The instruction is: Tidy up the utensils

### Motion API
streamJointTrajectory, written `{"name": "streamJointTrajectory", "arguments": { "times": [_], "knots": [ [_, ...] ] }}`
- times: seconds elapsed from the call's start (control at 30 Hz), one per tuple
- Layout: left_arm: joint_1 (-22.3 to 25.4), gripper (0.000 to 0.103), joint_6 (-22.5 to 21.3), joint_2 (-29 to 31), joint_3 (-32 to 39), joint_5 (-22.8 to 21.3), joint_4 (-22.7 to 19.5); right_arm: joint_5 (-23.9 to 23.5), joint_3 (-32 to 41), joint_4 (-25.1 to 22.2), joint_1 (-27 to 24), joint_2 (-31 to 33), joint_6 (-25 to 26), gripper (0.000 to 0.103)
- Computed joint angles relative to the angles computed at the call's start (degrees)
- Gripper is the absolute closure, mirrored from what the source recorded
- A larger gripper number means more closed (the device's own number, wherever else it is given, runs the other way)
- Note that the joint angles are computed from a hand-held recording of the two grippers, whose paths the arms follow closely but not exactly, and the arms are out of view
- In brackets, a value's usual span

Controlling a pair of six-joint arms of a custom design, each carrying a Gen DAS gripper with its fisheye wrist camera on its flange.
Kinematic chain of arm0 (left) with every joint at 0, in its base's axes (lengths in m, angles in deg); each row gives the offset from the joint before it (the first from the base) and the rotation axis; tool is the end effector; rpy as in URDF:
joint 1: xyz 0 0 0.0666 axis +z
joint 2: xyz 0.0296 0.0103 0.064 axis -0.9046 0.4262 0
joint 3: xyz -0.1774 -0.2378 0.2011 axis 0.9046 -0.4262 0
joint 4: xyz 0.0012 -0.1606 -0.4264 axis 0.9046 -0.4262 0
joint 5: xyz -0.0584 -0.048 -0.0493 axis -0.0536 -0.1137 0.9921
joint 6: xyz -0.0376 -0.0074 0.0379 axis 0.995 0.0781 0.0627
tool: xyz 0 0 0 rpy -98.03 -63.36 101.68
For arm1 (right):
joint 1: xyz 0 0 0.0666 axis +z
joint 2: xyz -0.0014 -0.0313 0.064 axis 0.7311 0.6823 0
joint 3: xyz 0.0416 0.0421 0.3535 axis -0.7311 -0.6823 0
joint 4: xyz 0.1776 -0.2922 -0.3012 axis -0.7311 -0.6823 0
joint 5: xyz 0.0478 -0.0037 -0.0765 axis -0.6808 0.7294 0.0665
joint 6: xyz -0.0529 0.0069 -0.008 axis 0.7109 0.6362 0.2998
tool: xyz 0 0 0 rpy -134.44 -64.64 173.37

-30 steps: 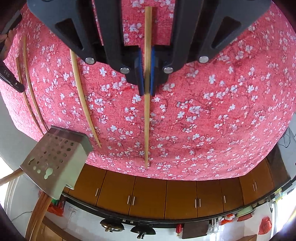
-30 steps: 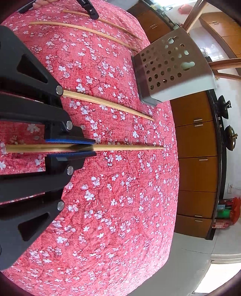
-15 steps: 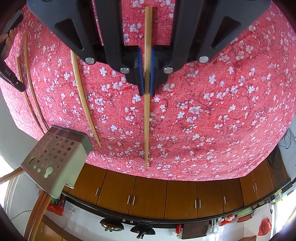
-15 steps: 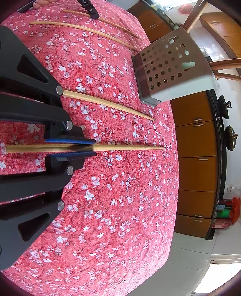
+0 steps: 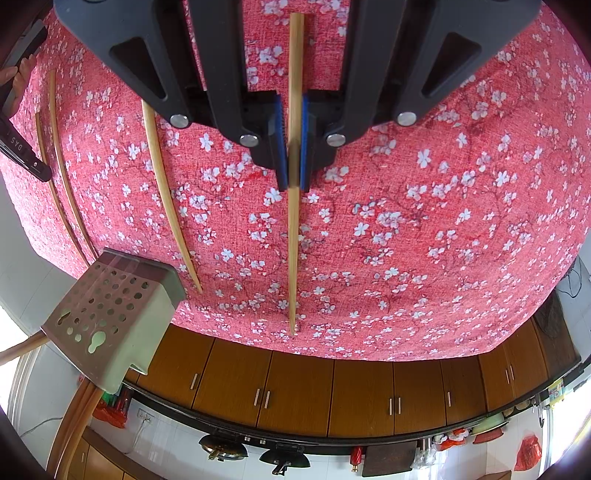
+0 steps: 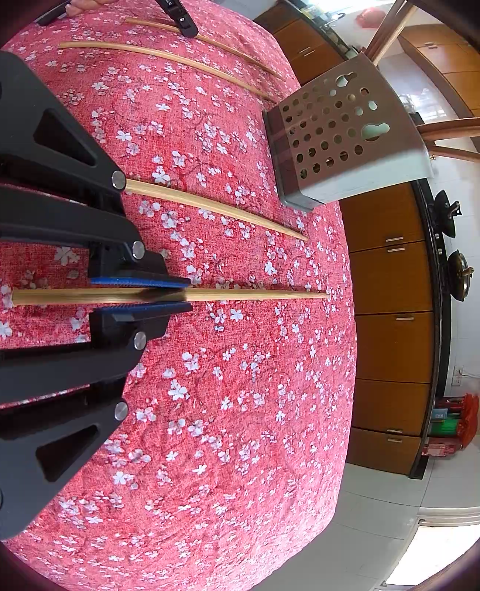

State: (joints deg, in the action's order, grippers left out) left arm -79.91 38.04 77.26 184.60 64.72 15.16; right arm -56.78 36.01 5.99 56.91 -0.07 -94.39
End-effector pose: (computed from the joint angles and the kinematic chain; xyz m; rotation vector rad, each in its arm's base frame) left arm 0.6497 -0.1792 0.3631 0.2457 2.4492 -0.2562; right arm 0.5277 0.0823 0.3527 0.4765 2.3810 -0.0508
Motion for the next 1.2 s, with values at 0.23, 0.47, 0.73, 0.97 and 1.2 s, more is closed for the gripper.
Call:
{"name": "streamJointTrajectory", "arguments": {
  "times": [0.23, 0.47, 0.73, 0.97, 1.2],
  "knots": [
    [0.0, 0.092, 0.0, 0.0, 0.0, 0.0, 0.0, -0.1, -0.1, 0.1, -0.1, -0.1, 0.0, 0.094],
    [0.0, 0.092, 0.1, 0.0, -0.1, -0.1, 0.1, 0.0, 0.0, 0.0, 0.0, 0.0, -0.1, 0.094],
    [0.0, 0.092, 0.2, 0.0, -0.1, 0.0, 0.2, 0.0, 0.0, 0.0, 0.0, 0.0, 0.0, 0.094],
    [-0.1, 0.092, -0.6, -0.6, -0.5, 0.0, -0.1, 0.2, -0.5, -0.3, 0.2, -0.6, 0.2, 0.094],
    [-1.0, 0.092, -3.6, -4.3, -5.0, -2.3, 0.3, -0.6, -3.2, 0.1, 0.7, -3.4, -0.4, 0.094]
  ]
}}
